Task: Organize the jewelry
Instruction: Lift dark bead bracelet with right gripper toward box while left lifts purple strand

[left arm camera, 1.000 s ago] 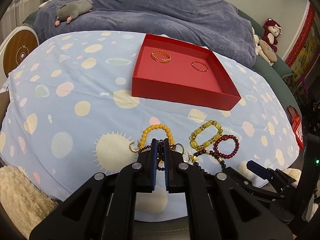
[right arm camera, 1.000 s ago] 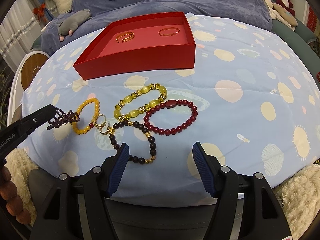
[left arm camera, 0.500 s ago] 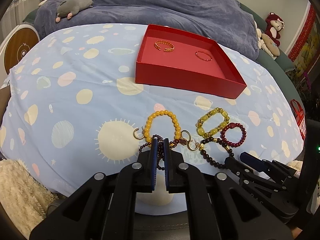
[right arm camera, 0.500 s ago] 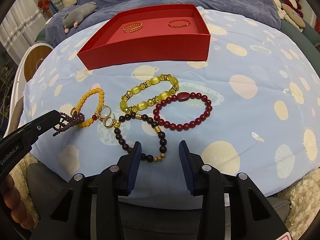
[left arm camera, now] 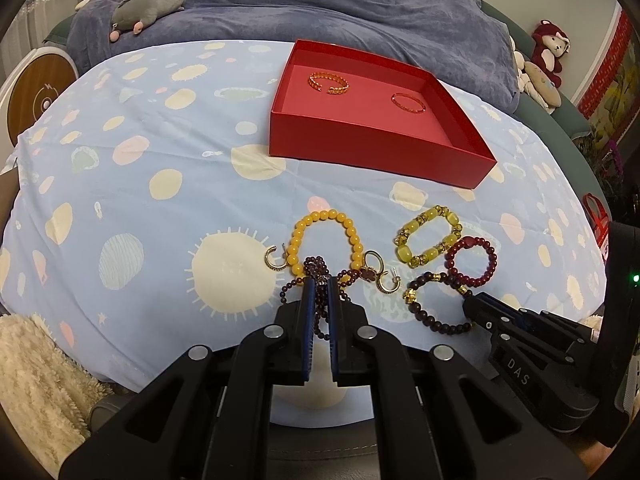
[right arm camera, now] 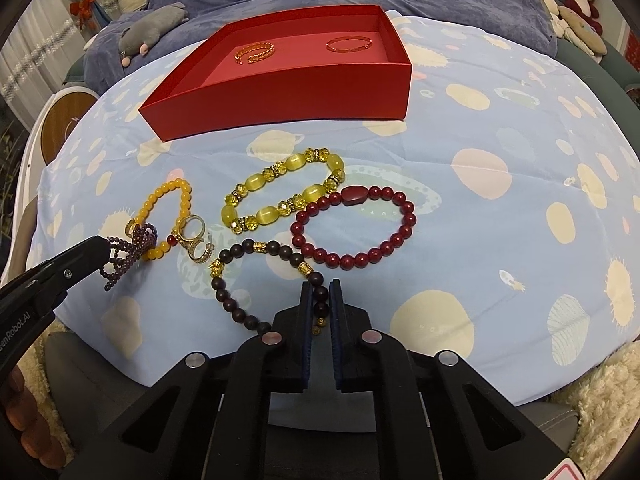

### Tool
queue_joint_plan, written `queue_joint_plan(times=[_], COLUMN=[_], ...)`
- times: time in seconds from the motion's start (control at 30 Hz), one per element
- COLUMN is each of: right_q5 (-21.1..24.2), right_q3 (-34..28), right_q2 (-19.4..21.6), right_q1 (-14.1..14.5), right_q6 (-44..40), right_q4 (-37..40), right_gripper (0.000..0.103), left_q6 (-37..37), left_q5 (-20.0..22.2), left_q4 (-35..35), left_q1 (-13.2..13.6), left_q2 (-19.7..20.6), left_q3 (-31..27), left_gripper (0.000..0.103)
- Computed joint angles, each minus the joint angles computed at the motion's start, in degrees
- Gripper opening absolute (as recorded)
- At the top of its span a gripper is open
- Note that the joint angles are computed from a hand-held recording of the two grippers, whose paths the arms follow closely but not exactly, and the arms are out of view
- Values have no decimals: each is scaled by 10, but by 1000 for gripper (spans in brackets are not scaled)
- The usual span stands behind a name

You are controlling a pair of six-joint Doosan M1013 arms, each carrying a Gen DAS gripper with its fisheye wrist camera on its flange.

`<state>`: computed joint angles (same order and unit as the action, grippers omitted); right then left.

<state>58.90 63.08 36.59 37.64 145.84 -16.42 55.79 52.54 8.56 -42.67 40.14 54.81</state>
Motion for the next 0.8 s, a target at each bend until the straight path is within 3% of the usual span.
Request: queue_joint_plan(times=[0.43,0.8], right_q5=[-7,-5], right_q3=[-2,-22], right_q2=[-19,-30], right_q1=[8,1], right_q6=[12,27], right_q4=[-30,-61], right_gripper=[8,8], left_q6=[4,36], left_q5=[13,32], left_q4=[0,-19], left_q1=[0,3], left_q2=[0,18], left_q3=[-15,-84], left_gripper=[6,6])
